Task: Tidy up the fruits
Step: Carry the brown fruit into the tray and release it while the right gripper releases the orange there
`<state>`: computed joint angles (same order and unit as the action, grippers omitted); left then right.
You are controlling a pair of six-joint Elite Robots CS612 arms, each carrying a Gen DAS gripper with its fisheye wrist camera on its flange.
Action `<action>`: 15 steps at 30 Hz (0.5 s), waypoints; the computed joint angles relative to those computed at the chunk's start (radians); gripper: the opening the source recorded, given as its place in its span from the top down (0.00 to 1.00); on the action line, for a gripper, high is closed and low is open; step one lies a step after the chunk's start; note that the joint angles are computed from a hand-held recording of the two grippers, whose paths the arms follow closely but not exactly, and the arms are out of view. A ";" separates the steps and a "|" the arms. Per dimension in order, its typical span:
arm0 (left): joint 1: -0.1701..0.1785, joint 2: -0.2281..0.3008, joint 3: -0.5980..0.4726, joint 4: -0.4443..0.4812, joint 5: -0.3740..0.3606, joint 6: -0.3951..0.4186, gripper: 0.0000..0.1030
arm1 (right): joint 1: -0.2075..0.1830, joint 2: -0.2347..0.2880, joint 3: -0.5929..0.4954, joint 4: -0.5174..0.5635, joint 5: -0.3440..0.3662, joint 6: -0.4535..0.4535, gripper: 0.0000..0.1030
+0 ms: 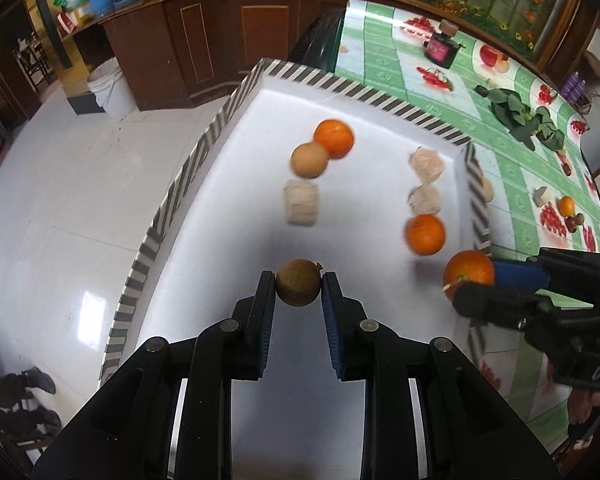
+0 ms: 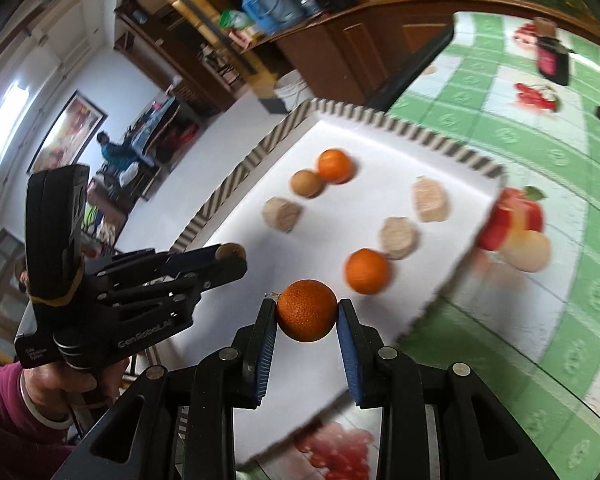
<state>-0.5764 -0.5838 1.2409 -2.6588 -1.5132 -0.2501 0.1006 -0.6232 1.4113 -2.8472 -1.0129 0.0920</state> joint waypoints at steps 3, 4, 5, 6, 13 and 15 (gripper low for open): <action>0.004 0.005 0.000 0.005 -0.005 0.008 0.78 | 0.010 0.011 -0.023 0.047 0.004 -0.024 0.71; 0.006 0.007 -0.002 0.008 -0.007 0.011 0.78 | 0.013 0.016 -0.032 0.062 0.006 -0.030 0.71; 0.007 0.009 -0.004 0.013 -0.009 0.014 0.78 | 0.016 0.022 -0.042 0.078 0.006 -0.035 0.71; 0.008 0.012 -0.008 0.017 -0.010 0.017 0.78 | 0.019 0.028 -0.051 0.093 0.007 -0.040 0.71; 0.008 0.028 -0.028 0.020 0.003 0.052 0.78 | 0.035 0.056 -0.102 0.162 -0.004 -0.082 0.71; 0.008 0.032 -0.035 0.022 -0.001 0.059 0.78 | 0.038 0.059 -0.112 0.175 -0.017 -0.092 0.71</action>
<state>-0.5679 -0.5515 1.2061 -2.6372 -1.5144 -0.1910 0.1387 -0.5640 1.2997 -2.6719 -1.0302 0.0002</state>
